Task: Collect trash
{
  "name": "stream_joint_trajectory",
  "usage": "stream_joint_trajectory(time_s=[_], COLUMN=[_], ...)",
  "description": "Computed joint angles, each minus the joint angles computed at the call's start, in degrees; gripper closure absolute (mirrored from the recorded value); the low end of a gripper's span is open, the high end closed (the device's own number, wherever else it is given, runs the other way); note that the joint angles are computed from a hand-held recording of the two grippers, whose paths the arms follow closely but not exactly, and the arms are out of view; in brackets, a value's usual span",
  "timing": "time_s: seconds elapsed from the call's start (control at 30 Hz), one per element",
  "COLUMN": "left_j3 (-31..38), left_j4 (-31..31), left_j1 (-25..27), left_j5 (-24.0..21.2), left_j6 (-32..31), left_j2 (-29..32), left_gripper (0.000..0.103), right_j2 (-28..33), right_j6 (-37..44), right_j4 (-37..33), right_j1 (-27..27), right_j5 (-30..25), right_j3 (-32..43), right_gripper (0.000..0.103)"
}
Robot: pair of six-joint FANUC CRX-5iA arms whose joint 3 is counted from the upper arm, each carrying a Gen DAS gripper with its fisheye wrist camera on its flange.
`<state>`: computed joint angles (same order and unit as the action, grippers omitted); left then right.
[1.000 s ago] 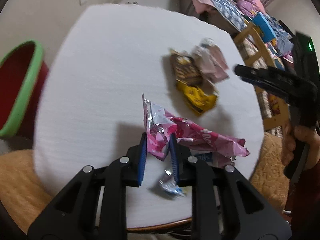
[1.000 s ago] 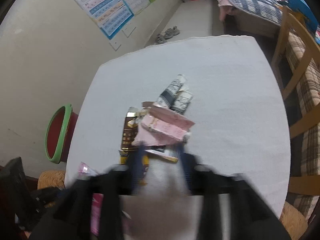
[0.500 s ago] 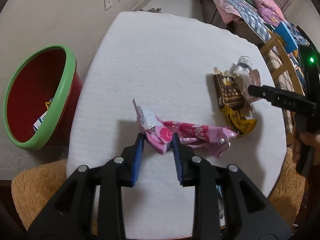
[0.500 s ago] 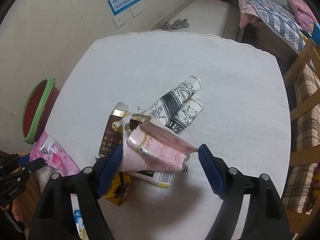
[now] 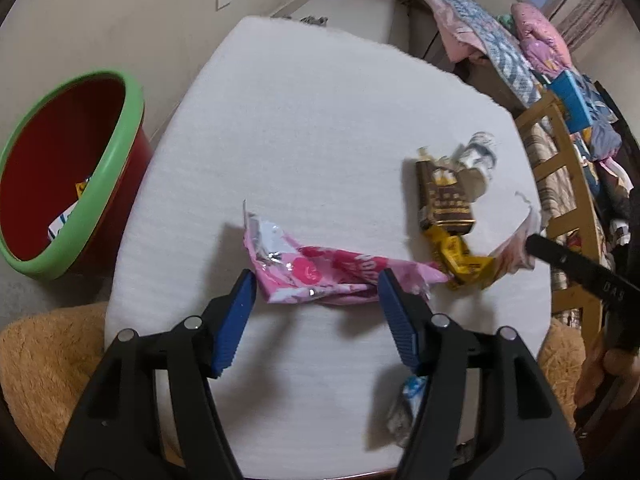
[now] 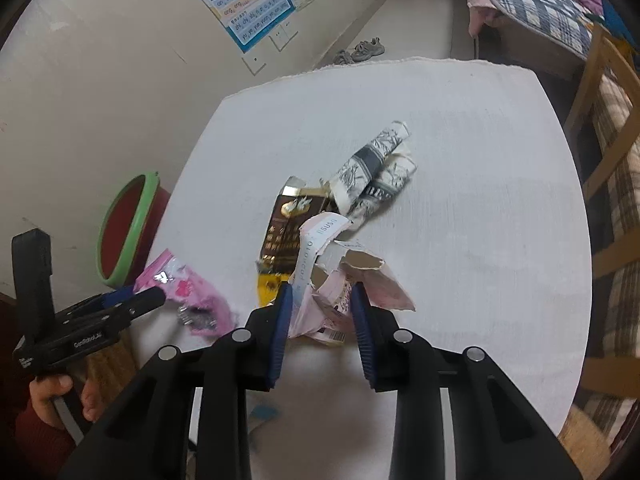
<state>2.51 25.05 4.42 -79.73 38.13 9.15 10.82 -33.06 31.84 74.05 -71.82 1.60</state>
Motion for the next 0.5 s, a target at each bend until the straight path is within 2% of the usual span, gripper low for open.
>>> stream_joint_trajectory(time_s=[0.1,0.13,0.17,0.2,0.3,0.43,0.5], left_j3=[-1.89,-2.32,-2.65,-2.81,-3.12,-2.82,-1.9], left_j4=[0.03,-0.42,-1.16,-1.97,-1.23,0.15,-0.23], left_j1=[-0.57,-0.94,-1.35,-1.76,-1.39,0.04,0.43], left_j5=[1.59,2.32,3.0,3.21,3.62,4.11,3.53], left_j6=[-3.12,-3.77,-4.14,-4.11,-4.23,-3.92,-2.26], left_j2=[-1.85,-2.23,-2.55,-2.74,-3.26,-3.26,-2.45], left_gripper=[0.029,0.028,0.028,0.028,0.028,0.028,0.028], right_j2=[-0.38,-0.31,0.0,-0.03,-0.62,-0.83,-1.6], right_j6=[-1.31,-1.17,-0.73,-0.97,-4.78,-8.07,-9.47], right_j4=[-0.3,-0.88,-2.07,-2.54,-1.4,-0.27,-0.41], right_j1=[0.47,0.5,0.23,0.08,0.59,1.26,1.07], right_j5=[0.09,-0.12,-0.8,-0.83,-0.38,-1.44,-0.49], right_j3=[0.12,0.36,0.86,0.76,-0.71,-1.49,-2.73], right_gripper=[0.071,0.07,0.065,0.052,0.033,0.023,0.023])
